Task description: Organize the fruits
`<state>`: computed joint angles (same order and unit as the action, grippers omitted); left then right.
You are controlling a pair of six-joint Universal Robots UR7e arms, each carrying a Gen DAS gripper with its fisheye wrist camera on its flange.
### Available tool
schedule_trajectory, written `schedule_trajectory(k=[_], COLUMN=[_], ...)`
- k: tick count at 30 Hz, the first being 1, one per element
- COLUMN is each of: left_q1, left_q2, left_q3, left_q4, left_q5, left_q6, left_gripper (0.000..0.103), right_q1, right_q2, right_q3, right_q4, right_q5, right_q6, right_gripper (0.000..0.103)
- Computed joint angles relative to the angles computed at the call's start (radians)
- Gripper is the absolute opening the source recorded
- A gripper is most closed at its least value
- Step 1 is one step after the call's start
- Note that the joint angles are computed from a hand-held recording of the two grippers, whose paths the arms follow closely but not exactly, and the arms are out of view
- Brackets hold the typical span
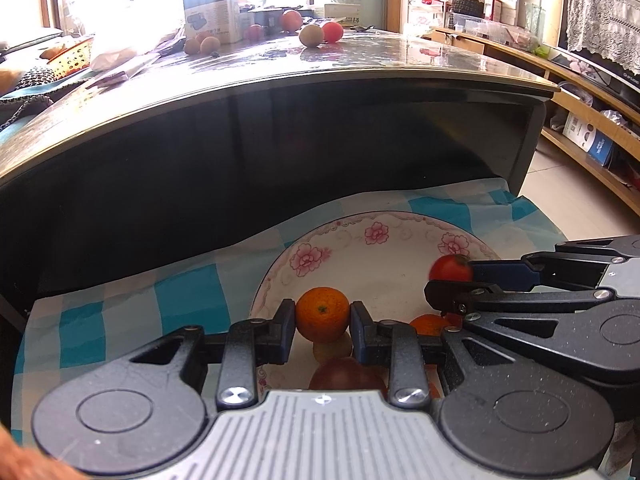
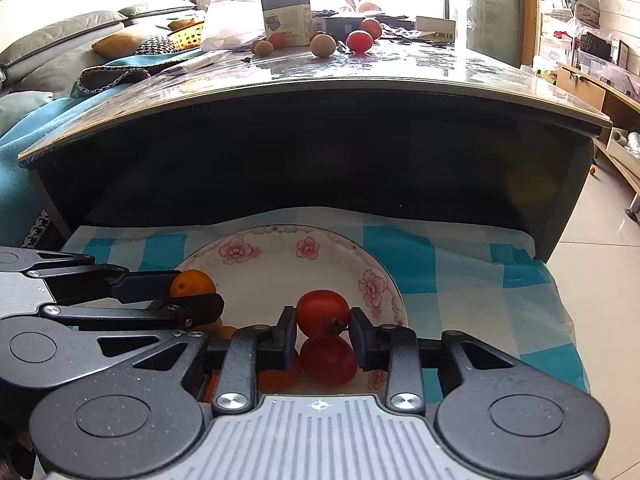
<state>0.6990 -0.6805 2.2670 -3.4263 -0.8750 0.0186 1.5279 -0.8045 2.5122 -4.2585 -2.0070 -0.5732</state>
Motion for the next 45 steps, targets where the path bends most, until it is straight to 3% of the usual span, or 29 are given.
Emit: schedule_trajectory(k=[11, 21, 38, 45], left_q1=[0.001, -0.027, -0.212, -0.295], left_q2=[-0.007, -0.043, -0.215, -0.266], left_q3=[0.000, 0.019, 0.175, 0.255], left_q4=[0.014, 0.051, 0.185, 0.287], left_q5=[0.000, 0.019, 0.121, 0.151], left_q6=[-0.008, -0.044, -0.265, -0.407], left_gripper=[0.039, 0.047, 0.067, 0.076], right_q1=[-0.011, 0.019, 0.181, 0.213], right_q2=[0.012, 0.001, -0.040, -0.028], right_q3=[0.002, 0.006, 0.094, 0.177], right_q4=[-0.026, -0.049, -0.102, -0.146], right_q5=[0.017, -0.016, -0.197, -0.213], right_q6=[-0.012, -0.005, 0.047, 0.137], right_gripper=[0.027, 0.032, 0.033, 0.033])
